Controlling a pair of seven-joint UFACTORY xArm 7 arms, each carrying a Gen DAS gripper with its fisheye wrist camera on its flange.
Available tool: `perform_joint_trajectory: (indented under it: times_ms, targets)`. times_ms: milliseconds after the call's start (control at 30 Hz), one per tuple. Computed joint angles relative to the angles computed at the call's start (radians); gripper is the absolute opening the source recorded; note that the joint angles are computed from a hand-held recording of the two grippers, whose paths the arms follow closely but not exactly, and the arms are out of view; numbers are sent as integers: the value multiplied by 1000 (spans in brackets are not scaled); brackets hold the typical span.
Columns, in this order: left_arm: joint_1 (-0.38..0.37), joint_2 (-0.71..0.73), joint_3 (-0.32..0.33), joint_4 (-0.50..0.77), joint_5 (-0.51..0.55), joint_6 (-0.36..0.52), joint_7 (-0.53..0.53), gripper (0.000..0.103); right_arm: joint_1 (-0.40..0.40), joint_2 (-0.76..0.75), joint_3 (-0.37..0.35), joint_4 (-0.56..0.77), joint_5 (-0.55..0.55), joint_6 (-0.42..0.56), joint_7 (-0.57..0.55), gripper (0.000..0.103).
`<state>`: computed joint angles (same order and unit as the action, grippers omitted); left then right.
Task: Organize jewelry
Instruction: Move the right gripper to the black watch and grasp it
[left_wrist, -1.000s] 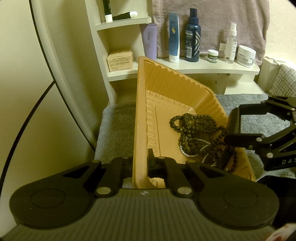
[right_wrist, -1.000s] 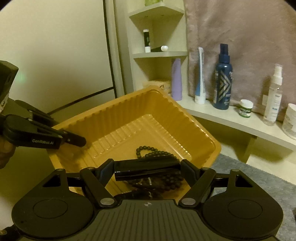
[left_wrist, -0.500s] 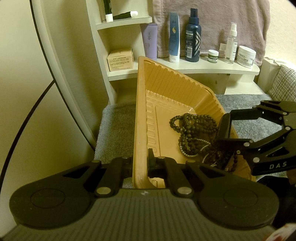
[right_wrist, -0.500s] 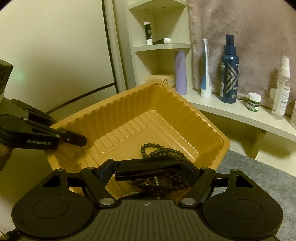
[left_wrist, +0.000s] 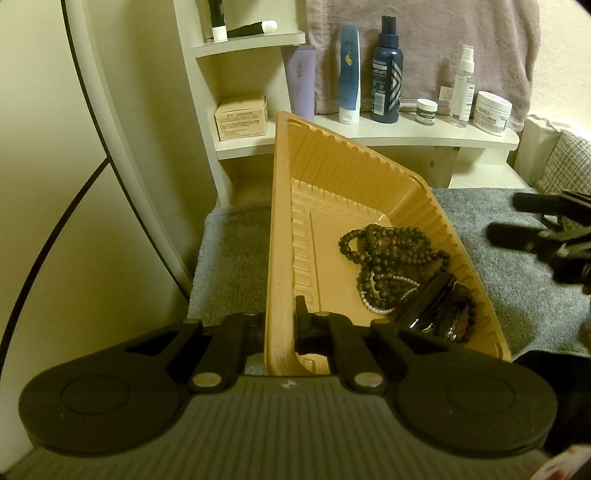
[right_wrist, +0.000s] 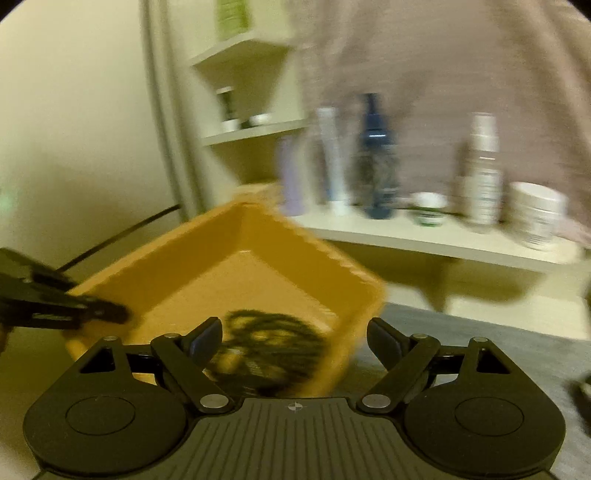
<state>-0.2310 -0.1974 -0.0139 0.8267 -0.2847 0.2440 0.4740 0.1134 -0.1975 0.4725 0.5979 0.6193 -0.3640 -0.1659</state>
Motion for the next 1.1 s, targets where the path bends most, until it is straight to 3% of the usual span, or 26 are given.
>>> perform_joint_trajectory:
  times_ms: [133, 300, 400, 500, 700, 967, 1100]
  targets:
    - [-1, 0, 1, 0, -3, 1, 4, 6, -287, -128, 270, -61, 253, 51, -121, 85]
    - [-1, -1, 0, -1, -2, -4, 6, 6, -620, -405, 508, -159, 335, 245, -28, 85]
    - [0, 0, -1, -2, 3, -6, 3, 6, -720, -529, 552, -204, 313, 343, 69, 85]
    - [2, -1, -2, -2, 6, -5, 1, 6, -762, -545, 552, -232, 275, 354, 114, 85]
    - [5, 0, -4, -1, 16, -4, -5, 6, -813, -467, 525, -262, 169, 293, 122, 85]
    - [12, 2, -10, 3, 38, 4, -22, 6, -949, -365, 596, -223, 28, 240, 201, 84]
    - [14, 4, -12, 6, 47, 6, -29, 6, -1035, -331, 650, -197, -47, 243, 241, 73]
